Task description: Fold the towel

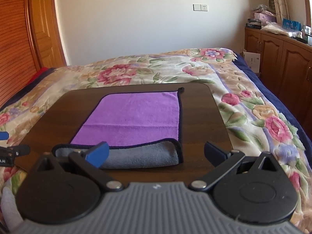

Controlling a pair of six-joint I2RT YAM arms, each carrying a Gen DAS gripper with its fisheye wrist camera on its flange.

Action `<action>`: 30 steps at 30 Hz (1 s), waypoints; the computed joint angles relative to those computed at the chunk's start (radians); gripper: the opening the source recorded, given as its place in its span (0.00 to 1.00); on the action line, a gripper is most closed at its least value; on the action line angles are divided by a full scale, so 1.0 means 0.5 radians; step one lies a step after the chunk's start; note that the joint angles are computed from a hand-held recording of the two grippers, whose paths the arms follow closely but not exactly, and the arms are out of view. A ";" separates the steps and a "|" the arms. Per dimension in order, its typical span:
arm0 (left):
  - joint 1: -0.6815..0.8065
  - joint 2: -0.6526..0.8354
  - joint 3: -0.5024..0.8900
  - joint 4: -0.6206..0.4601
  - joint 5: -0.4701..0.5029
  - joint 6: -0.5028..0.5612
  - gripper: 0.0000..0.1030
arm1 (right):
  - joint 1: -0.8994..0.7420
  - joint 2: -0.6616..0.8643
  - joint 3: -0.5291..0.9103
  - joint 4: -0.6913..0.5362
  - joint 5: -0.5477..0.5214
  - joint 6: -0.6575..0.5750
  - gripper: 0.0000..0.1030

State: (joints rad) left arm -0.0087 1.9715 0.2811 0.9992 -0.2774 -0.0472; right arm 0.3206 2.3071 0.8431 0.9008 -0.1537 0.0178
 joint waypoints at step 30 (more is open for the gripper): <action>0.068 0.188 0.302 -0.209 0.174 0.027 0.97 | -0.022 0.127 0.369 -0.418 -0.154 -0.305 1.00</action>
